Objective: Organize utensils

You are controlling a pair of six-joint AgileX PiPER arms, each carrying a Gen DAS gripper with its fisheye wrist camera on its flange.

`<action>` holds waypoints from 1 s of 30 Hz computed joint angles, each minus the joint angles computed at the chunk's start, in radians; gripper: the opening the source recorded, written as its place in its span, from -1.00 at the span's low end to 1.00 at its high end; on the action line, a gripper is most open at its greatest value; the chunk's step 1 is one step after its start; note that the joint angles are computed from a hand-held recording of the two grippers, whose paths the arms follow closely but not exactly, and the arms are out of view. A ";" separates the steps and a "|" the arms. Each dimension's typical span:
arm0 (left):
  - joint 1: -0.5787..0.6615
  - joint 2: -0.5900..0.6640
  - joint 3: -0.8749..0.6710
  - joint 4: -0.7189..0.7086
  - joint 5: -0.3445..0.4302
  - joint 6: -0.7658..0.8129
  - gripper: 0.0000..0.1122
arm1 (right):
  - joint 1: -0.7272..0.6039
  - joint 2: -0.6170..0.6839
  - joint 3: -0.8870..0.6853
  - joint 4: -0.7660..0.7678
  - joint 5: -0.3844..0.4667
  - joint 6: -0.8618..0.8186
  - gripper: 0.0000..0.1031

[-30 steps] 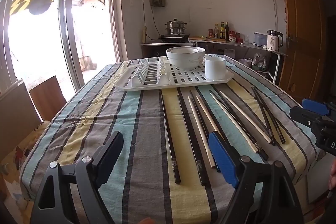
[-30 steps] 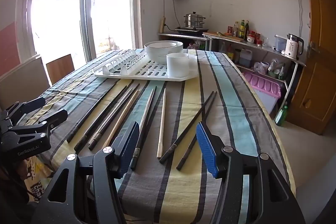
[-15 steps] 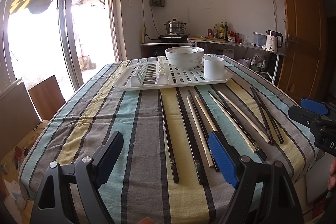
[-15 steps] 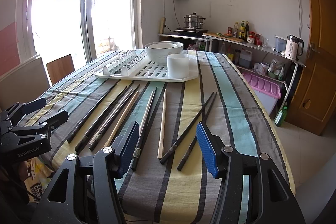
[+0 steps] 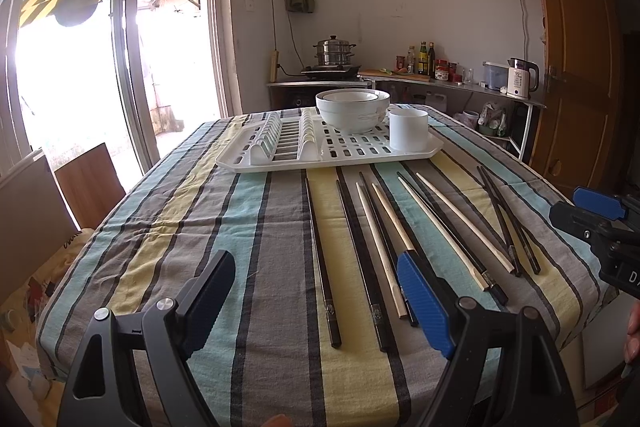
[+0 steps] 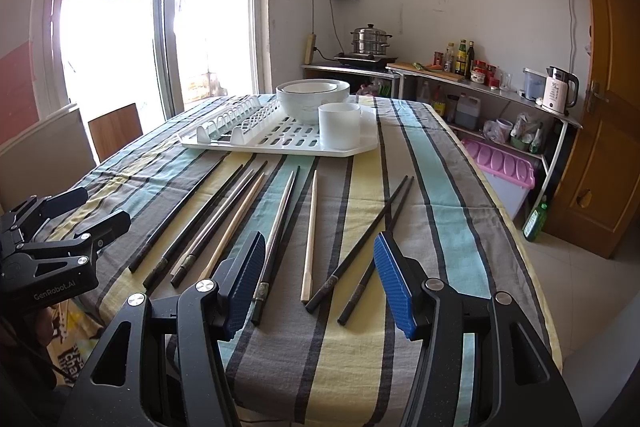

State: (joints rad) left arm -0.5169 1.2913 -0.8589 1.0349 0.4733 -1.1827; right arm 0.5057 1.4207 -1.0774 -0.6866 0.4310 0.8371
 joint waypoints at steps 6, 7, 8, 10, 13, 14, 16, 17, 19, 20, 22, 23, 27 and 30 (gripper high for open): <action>0.001 0.000 0.001 -0.001 -0.002 0.002 0.49 | 0.003 0.001 0.001 -0.006 0.001 0.006 0.10; 0.001 0.000 0.001 0.003 -0.001 -0.002 0.49 | 0.003 0.000 0.001 -0.006 0.000 0.006 0.10; -0.002 -0.001 0.001 0.010 0.004 -0.009 0.49 | 0.004 0.001 -0.001 -0.006 0.003 0.006 0.10; -0.005 -0.003 0.003 0.022 0.008 -0.020 0.49 | 0.004 0.000 -0.001 -0.006 0.003 0.006 0.10; -0.005 -0.006 0.007 0.027 0.005 -0.023 0.49 | 0.004 0.001 -0.002 -0.005 0.004 0.005 0.10; -0.004 -0.007 0.006 0.022 0.005 -0.016 0.49 | 0.004 0.000 -0.002 -0.004 0.004 0.004 0.10; -0.007 -0.005 0.006 0.025 0.009 -0.014 0.49 | 0.005 0.001 -0.001 -0.010 0.004 0.009 0.10; -0.009 -0.002 0.005 0.029 0.011 -0.016 0.49 | 0.006 0.001 -0.001 -0.010 0.003 0.011 0.10; -0.010 -0.001 0.007 0.037 0.009 -0.022 0.49 | 0.006 0.001 -0.001 -0.008 0.004 0.009 0.10; -0.010 0.000 0.007 0.039 0.007 -0.022 0.49 | 0.006 0.001 -0.001 -0.010 0.004 0.010 0.10; -0.008 -0.001 0.007 0.035 0.003 -0.017 0.49 | 0.006 0.001 -0.002 -0.009 0.005 0.009 0.10; -0.005 -0.002 0.009 0.033 -0.003 -0.014 0.49 | 0.006 0.000 -0.002 -0.007 0.006 0.007 0.10; 0.001 -0.008 0.016 0.037 -0.013 -0.019 0.49 | 0.006 0.002 -0.001 -0.011 0.003 0.011 0.10; 0.008 -0.012 0.019 0.039 -0.023 -0.025 0.49 | 0.003 0.001 -0.003 -0.003 0.004 0.002 0.10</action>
